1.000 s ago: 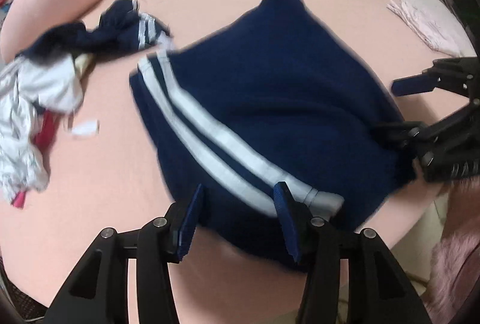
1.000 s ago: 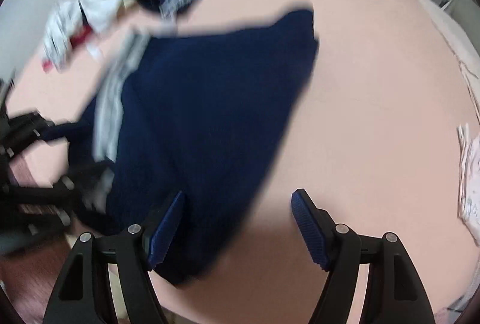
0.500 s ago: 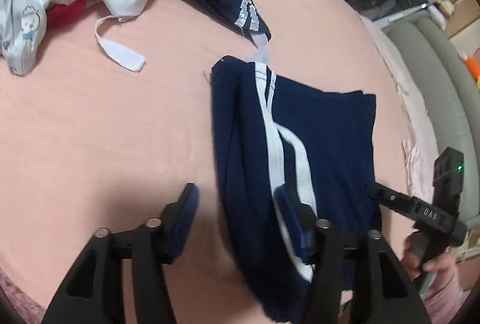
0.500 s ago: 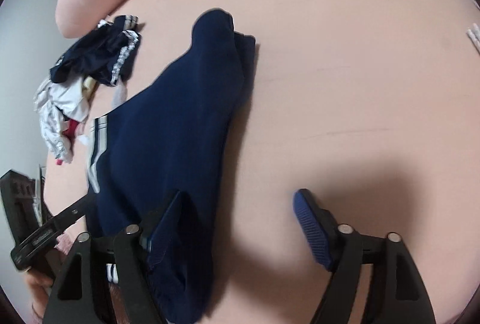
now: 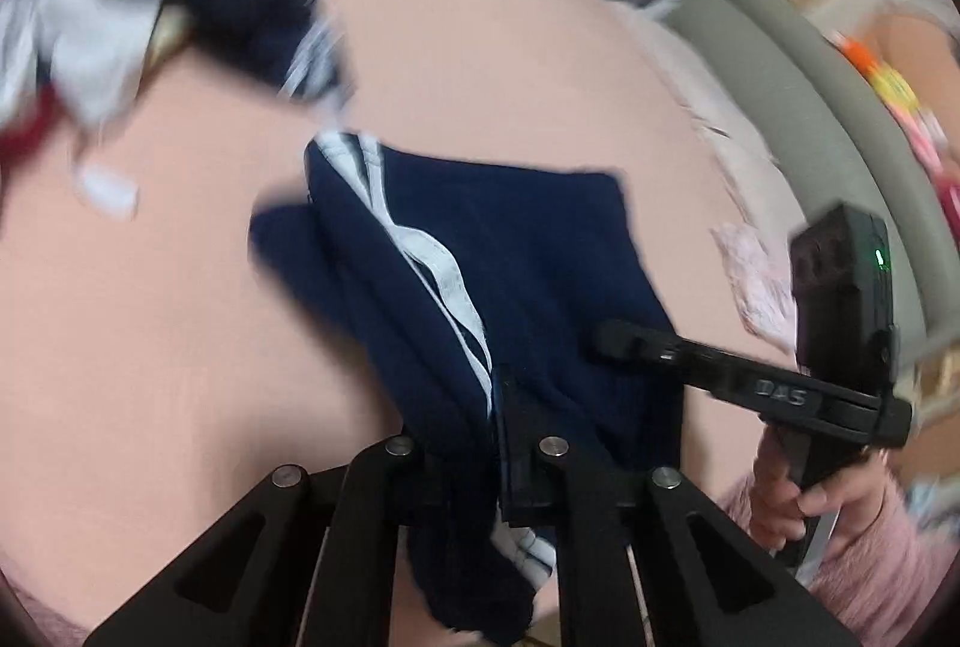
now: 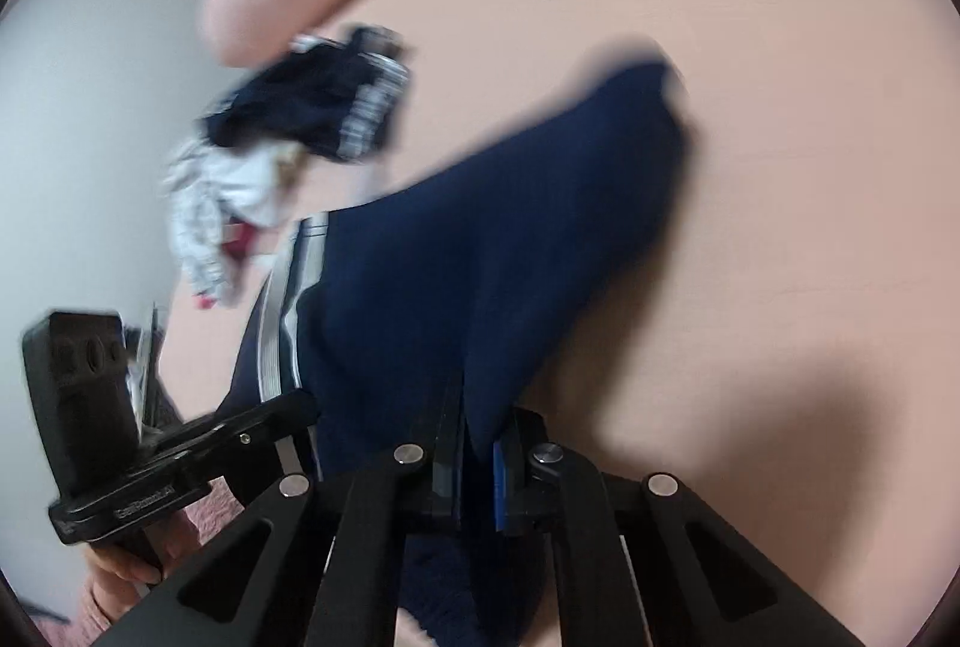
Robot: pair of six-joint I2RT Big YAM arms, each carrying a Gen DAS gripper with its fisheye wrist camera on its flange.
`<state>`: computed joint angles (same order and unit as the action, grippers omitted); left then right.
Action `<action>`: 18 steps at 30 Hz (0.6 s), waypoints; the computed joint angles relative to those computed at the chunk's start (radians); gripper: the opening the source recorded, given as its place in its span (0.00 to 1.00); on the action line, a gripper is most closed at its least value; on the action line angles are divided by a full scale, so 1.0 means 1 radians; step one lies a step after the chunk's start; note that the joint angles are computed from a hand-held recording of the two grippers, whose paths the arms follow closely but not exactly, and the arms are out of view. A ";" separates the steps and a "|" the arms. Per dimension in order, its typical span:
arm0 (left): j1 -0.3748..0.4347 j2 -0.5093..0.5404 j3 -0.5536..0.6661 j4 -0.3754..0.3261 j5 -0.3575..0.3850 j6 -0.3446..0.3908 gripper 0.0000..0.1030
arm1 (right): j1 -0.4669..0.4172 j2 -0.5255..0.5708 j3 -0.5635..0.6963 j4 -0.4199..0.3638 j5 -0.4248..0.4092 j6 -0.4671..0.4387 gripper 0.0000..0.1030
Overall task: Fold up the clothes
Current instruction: 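Grasp the folded striped garment with both tools and lift it, then carry the folded garment with both tools and lower it beside the pillow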
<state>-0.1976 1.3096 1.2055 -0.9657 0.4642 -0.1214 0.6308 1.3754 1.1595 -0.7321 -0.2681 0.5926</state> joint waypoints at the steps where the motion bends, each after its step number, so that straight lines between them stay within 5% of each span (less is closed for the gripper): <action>1: -0.020 -0.023 0.004 -0.006 -0.025 0.017 0.08 | 0.004 -0.021 -0.009 -0.006 0.014 -0.006 0.05; 7: -0.144 -0.011 0.005 -0.017 -0.062 0.013 0.08 | -0.036 -0.132 -0.149 0.035 -0.040 0.138 0.05; 10: -0.216 0.026 0.060 -0.013 -0.008 -0.026 0.08 | -0.099 -0.242 -0.176 -0.017 -0.042 0.130 0.05; 14: -0.334 0.165 0.243 0.004 0.057 -0.033 0.08 | -0.258 -0.329 -0.143 -0.143 -0.064 0.044 0.05; 18: -0.460 0.339 0.505 -0.014 0.044 -0.049 0.08 | -0.556 -0.356 -0.042 -0.328 -0.123 -0.172 0.05</action>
<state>-0.6575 1.6486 1.7108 -0.9801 0.5083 -0.1704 0.0748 1.0193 1.1174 -1.0606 -0.3911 0.4208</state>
